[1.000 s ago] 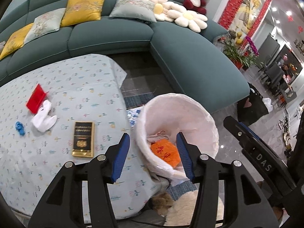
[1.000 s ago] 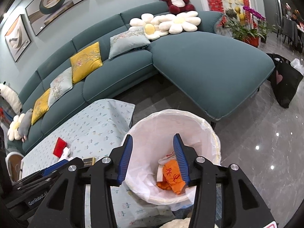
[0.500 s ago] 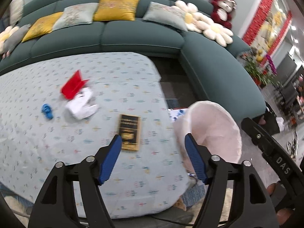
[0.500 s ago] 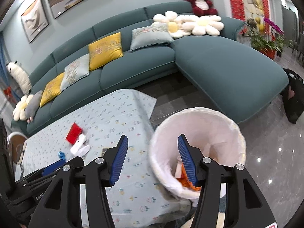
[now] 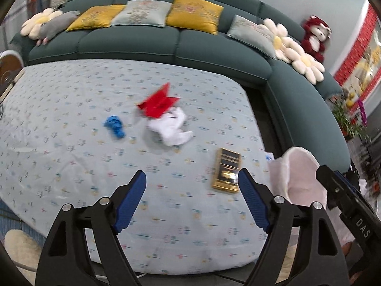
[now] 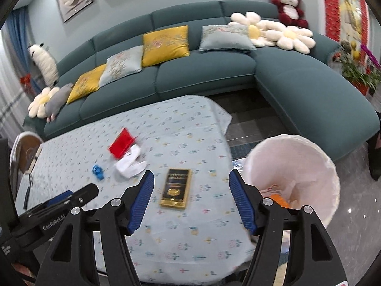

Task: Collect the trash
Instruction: 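Move both open tools back over the table toward the blue tape and glove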

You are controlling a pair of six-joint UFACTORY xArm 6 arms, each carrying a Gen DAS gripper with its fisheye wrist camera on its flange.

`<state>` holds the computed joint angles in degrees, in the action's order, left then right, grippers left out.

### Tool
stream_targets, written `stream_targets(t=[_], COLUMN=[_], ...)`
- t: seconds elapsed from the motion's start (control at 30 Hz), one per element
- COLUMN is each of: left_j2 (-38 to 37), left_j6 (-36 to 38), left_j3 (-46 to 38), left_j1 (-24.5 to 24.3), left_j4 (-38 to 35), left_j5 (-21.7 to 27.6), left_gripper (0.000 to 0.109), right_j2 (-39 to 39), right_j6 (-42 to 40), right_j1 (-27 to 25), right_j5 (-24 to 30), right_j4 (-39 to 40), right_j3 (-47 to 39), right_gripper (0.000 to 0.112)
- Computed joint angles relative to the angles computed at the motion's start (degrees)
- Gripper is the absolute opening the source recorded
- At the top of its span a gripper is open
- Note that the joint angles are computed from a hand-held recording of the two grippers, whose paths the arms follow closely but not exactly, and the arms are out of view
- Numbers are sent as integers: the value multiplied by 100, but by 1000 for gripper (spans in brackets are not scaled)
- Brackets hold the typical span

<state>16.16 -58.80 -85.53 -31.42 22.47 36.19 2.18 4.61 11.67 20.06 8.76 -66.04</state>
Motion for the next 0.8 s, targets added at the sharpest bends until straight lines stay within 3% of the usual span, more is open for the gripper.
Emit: stream_targets(t=[0.43,0.8], left_j2=[-378,508], left_j6=[-210,222], left_j3=[894,186], left_j1=[764,1311], left_j4=[-13,-476], left_j5=[-162,-17], left_gripper=[82,85], right_j2=[1067,2757], right_j6=[-10,37], right_j1=[685,981], right_j5=[486,1192], right_j4=[-156,-222], right_j3=[-1046,-3051], right_gripper=[63,63])
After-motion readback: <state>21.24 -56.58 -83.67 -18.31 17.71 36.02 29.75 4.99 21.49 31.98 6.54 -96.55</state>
